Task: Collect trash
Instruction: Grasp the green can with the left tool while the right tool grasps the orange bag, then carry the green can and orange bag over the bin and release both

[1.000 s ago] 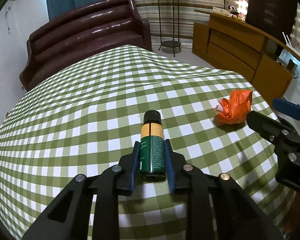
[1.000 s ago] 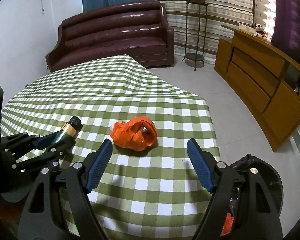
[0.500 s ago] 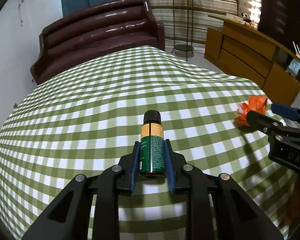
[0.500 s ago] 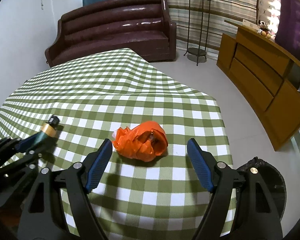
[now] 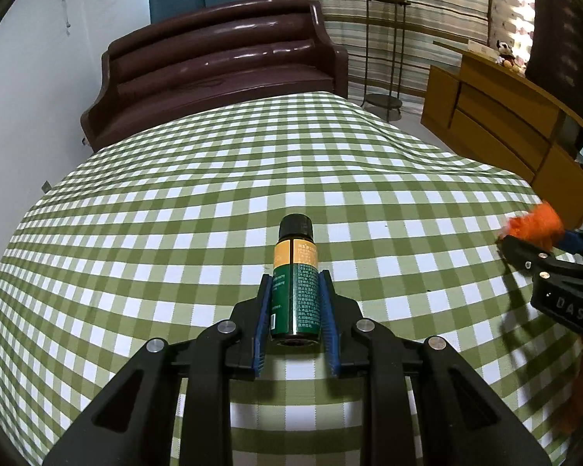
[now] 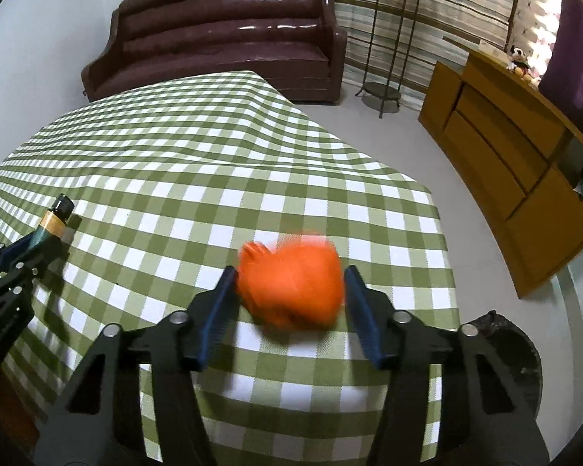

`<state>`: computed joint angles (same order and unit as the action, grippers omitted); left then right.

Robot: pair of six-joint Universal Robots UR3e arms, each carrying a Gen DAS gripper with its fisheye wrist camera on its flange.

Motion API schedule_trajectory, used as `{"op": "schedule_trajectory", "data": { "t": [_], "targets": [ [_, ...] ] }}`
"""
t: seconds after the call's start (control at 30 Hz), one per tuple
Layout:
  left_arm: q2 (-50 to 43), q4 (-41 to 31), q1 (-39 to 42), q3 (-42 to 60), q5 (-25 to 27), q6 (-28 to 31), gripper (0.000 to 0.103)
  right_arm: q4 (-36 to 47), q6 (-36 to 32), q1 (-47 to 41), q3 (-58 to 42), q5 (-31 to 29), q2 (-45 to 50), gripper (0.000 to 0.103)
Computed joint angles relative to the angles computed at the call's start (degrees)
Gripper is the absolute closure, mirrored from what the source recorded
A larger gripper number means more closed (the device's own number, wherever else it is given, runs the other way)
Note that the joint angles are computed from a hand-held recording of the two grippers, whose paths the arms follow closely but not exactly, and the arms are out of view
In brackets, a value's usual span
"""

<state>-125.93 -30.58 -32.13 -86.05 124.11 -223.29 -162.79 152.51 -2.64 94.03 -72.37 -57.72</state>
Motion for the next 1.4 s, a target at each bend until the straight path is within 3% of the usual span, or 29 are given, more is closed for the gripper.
{"op": "schedule_trajectory", "data": {
  "t": [0.23,0.8,1.17,1.4],
  "targets": [
    [1.3,1.7,0.0,-2.4,0.3,-0.4,0.078,-2.0,-0.1,-1.0,3.4,1.2,-1.9,0.053],
    [1.8,-2.1,-5.6,0.2,3.6,-4.6,0.078,-5.6,-3.4,-8.9,19.2,8.2,-14.3,0.053],
    [-4.0,-6.6,-11.7,13.1,4.3,-4.2,0.078,-4.2,-9.6,-23.1,31.6,15.3,-26.1,0.053],
    [-13.1,-10.5,-15.1,29.3,3.2,-0.7,0.078,-2.3,-14.4,-34.3,35.4,18.8,-30.2,0.053]
  ]
}}
